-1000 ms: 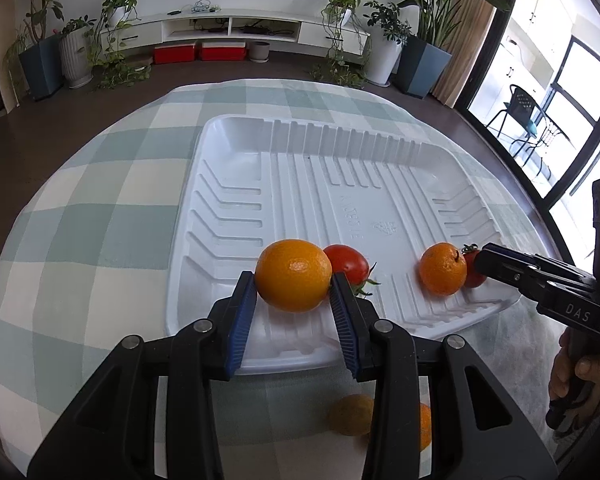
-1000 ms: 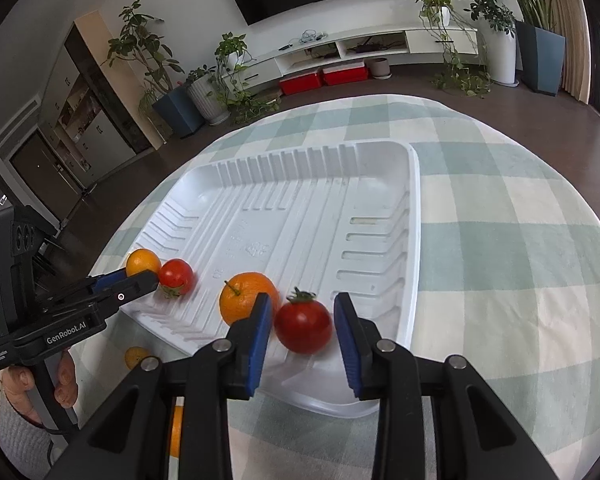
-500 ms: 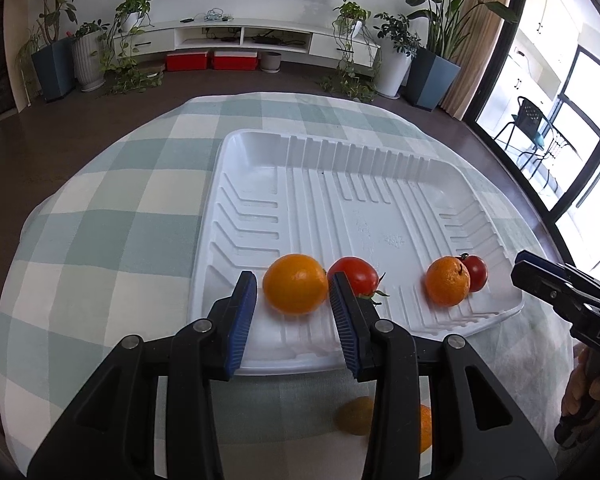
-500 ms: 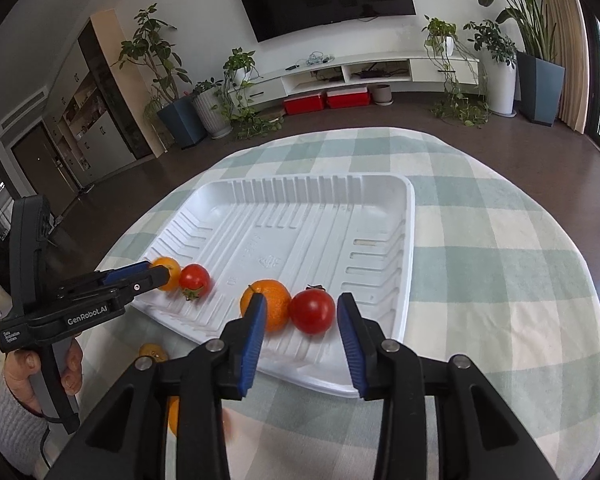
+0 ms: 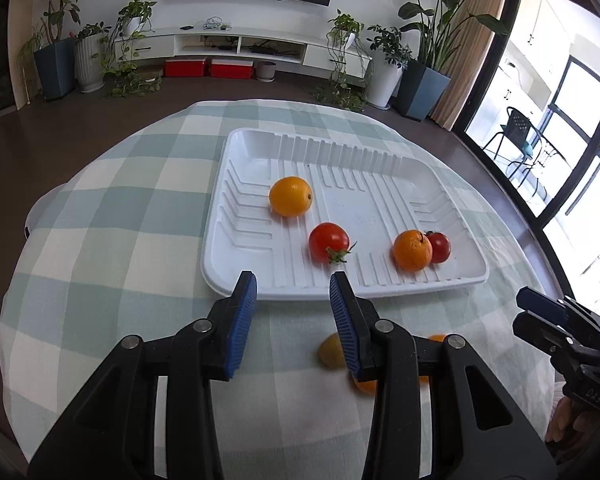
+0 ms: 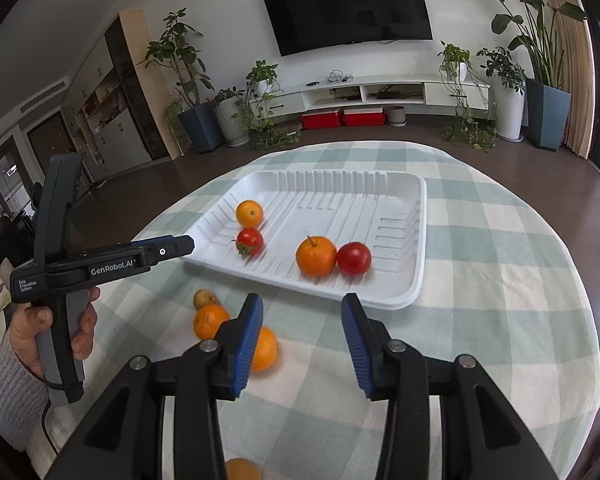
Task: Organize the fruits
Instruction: 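Lower the orange into the tray and open the left tool while the right tool releases the tomato, then move the left tool to an orange while the right tool moves to the brown round fruit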
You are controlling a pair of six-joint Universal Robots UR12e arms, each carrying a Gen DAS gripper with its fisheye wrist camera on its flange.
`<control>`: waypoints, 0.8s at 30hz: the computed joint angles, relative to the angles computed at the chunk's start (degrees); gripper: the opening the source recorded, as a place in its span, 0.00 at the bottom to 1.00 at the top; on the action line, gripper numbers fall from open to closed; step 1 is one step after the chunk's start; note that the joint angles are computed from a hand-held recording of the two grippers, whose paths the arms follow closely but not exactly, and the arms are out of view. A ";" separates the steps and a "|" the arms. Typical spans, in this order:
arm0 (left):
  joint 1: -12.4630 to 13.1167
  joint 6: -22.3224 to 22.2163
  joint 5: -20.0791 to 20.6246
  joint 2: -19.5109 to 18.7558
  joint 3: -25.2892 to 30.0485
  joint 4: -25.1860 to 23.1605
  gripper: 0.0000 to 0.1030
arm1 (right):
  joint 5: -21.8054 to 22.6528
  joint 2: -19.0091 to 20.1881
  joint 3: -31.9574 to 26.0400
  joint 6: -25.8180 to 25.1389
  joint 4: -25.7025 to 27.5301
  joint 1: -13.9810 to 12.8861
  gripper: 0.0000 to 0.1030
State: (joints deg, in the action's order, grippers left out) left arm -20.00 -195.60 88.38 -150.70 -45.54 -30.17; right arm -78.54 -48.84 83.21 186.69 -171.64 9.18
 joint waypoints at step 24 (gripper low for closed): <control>-1.97 -0.76 -6.35 2.64 -6.92 1.29 0.38 | -0.41 -2.92 7.50 -2.72 -2.40 1.96 0.49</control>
State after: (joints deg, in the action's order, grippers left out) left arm -21.98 -196.36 82.04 -148.06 -52.45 -28.88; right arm -78.95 -51.76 90.71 183.97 -174.04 11.14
